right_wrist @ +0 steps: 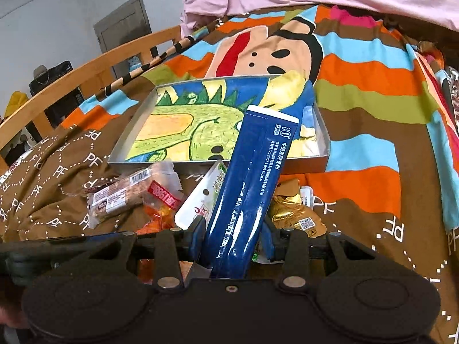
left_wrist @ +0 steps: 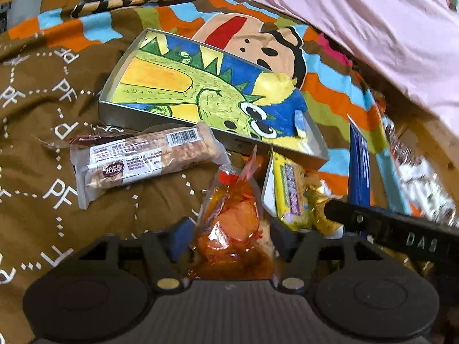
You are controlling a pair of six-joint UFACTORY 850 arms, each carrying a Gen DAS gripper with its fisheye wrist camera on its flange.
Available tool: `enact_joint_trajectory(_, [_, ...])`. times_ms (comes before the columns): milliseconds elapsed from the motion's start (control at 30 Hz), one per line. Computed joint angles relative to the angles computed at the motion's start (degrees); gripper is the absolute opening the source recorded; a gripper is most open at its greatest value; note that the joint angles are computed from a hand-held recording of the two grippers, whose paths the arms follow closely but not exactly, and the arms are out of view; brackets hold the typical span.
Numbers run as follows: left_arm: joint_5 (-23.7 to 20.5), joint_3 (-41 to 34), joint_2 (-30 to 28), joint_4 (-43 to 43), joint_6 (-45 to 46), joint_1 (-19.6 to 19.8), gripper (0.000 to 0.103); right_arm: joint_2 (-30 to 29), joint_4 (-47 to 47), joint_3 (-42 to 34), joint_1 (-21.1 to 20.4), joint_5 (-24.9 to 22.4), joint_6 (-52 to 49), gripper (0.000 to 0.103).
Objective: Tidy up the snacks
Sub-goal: 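Grasp the orange spicy snack bag with the left gripper while the right holds the blue package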
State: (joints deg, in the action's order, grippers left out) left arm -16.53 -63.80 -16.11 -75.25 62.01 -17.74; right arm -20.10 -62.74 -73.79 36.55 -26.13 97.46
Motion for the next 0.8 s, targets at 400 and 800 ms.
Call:
enact_joint_trajectory(400, [0.6,-2.2,-1.9,20.4,-17.7,-1.5,0.043,-0.8,3.1,-0.7,0.0,0.3,-4.3,0.043])
enact_joint_trajectory(800, [0.1,1.2,1.4,2.7,-1.8,-0.1,0.036,-0.9,2.6,-0.7,0.2,0.2,-4.2,0.043])
